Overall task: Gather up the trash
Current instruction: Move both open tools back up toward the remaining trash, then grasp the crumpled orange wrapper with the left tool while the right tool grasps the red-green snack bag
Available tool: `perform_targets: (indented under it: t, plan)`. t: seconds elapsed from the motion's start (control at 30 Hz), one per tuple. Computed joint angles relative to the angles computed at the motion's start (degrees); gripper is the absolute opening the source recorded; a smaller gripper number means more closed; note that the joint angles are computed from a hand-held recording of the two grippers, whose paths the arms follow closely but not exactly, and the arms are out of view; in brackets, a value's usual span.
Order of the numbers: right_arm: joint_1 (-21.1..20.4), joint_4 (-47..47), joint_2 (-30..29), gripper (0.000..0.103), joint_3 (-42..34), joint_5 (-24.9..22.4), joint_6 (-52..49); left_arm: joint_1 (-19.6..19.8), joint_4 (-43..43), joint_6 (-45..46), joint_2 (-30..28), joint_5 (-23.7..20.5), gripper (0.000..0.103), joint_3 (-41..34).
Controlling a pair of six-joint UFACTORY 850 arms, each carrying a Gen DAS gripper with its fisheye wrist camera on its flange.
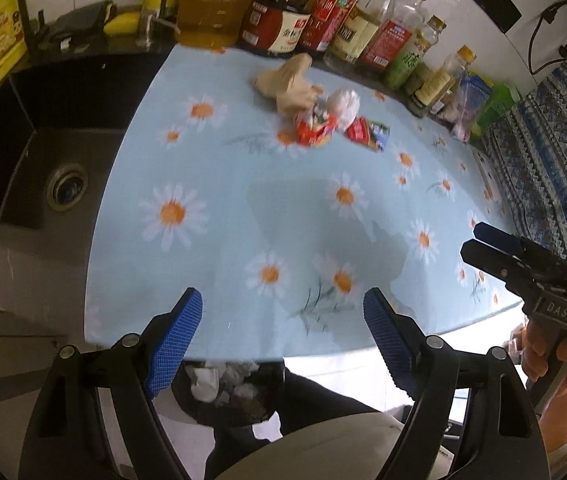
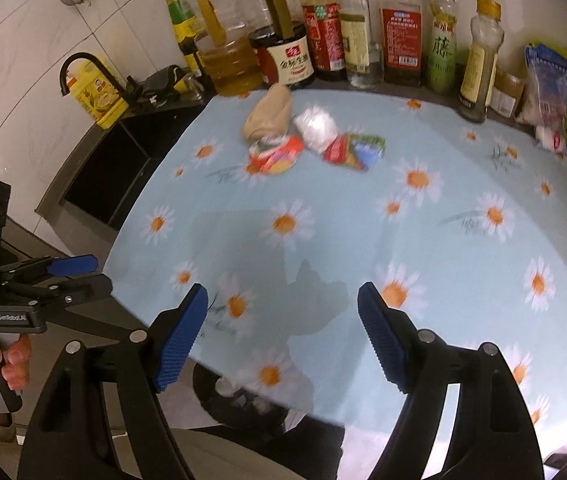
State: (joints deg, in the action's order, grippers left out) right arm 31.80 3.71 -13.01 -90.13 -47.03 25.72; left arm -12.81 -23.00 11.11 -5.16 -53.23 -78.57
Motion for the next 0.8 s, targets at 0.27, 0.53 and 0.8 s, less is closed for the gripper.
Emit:
perform_targets:
  t: [0.27, 0.53, 0.8]
  plan:
    - [-5.6, 4.4, -4.21, 0.077, -4.1, -0.99, -9.65, -2.87, 5.01, -6.96, -5.88, 1.1, 0.08, -7.27]
    - [-9.79, 10.14, -9.1, 0.077, -8.06, -2.7, -19.58, -5.83, 10.09, -13.48, -12.33, 0.53, 0.08, -14.52]
    - [-11.62, 12.73, -14.83, 0.077, -14.06, -5.93, -26.59, -8.13, 13.35, -17.96, -18.58, -0.65, 0.08, -21.64]
